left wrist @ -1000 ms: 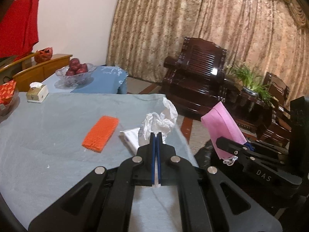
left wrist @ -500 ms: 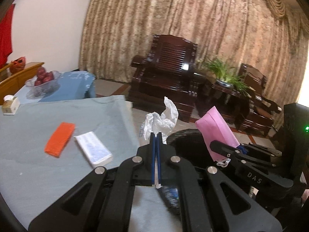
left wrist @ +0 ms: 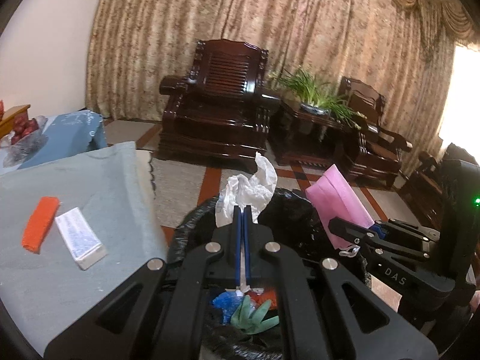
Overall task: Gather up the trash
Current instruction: 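Carry the pink bag and white tissue over the bin, then open both grippers over the bin to drop the bag and tissue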
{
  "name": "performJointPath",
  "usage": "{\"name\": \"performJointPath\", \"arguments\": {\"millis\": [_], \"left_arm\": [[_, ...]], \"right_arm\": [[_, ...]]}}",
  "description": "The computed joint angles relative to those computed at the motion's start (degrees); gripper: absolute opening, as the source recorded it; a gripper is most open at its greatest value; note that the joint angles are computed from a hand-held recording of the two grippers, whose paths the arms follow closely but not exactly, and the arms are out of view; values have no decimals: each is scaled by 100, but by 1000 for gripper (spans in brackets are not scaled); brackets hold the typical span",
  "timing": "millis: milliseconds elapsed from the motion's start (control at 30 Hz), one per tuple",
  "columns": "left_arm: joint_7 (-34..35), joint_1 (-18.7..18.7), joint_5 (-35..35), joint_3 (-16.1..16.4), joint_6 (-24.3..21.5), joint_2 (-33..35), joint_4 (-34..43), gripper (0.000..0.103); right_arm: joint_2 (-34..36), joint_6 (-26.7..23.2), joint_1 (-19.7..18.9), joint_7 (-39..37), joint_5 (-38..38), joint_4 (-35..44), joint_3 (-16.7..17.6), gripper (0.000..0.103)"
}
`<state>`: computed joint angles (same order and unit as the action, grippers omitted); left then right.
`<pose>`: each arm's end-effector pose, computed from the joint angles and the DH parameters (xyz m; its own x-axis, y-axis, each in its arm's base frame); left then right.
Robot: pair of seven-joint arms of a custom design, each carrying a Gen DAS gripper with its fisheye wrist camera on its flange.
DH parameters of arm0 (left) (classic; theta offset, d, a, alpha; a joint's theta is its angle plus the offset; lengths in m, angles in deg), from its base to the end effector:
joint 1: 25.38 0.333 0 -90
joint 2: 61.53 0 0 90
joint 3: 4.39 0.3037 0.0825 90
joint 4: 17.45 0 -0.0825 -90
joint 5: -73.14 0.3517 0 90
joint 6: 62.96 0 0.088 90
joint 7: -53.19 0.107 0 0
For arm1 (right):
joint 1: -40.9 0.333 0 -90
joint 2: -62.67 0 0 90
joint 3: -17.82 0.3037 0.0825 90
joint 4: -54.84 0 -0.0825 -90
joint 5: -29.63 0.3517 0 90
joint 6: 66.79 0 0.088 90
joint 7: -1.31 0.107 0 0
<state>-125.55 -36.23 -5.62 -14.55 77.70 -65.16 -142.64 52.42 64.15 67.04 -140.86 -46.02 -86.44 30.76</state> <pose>0.4890 -0.1888 0.4545 -0.8591 -0.4803 0.1771 -0.3881 0.3855 -0.8371 0.3601 0.2641 0.3828 -0.4972 -0.8570 -0.1352 -0.4177 0.3730 -0.8285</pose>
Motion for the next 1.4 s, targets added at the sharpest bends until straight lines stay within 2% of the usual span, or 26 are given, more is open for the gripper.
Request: {"name": "performJointPath", "arguments": {"millis": [400, 633, 700, 733, 767, 800, 833, 867, 900, 933, 967, 1000, 1033, 1200, 1400], "left_arm": [[224, -251, 22, -263, 482, 375, -24, 1], [149, -281, 189, -321, 612, 529, 46, 1], [81, -280, 269, -331, 591, 562, 62, 4], [35, -280, 315, -337, 603, 573, 63, 6], [-13, -273, 357, -335, 593, 589, 76, 18], [-60, -269, 376, -337, 617, 607, 98, 26], [-85, -264, 354, -340, 665, 630, 129, 42], [-79, -250, 312, -339, 669, 615, 108, 47], [-111, -238, 327, -333, 673, 617, 114, 49], [-150, -218, 355, -319, 670, 625, 128, 51], [-148, -199, 339, -309, 698, 626, 133, 58], [-103, -177, 264, -299, 736, 622, 134, 65], [-72, -155, 208, -289, 744, 609, 129, 68], [71, -8, 63, -190, 808, 556, 132, 87], [127, 224, -42, -26, 989, 496, 161, 91]], "right_arm": [[-174, 42, -52, 269, 332, -492, -32, 13], [-146, 192, -105, 414, 355, -635, -67, 13], [-128, 224, -120, 424, 365, -658, -81, 13], [-106, 223, -123, 418, 380, -638, -80, 18], [-85, 220, -124, 403, 408, -618, -84, 23], [-67, 238, -127, 378, 444, -608, -95, 25], [-58, 230, -128, 357, 467, -604, -97, 31], [-43, 188, -123, 337, 504, -590, -89, 41], [-41, 161, -115, 333, 529, -590, -82, 46], [-32, 110, -104, 323, 571, -574, -70, 57], [-19, 33, -90, 308, 622, -551, -55, 76], [-4, -31, -77, 296, 663, -533, -46, 86], [43, -192, -44, 249, 750, -461, -9, 96], [145, -273, 39, 328, 537, -323, 6, 97], [348, -173, 50, 401, 198, -15, -57, 97]]}}
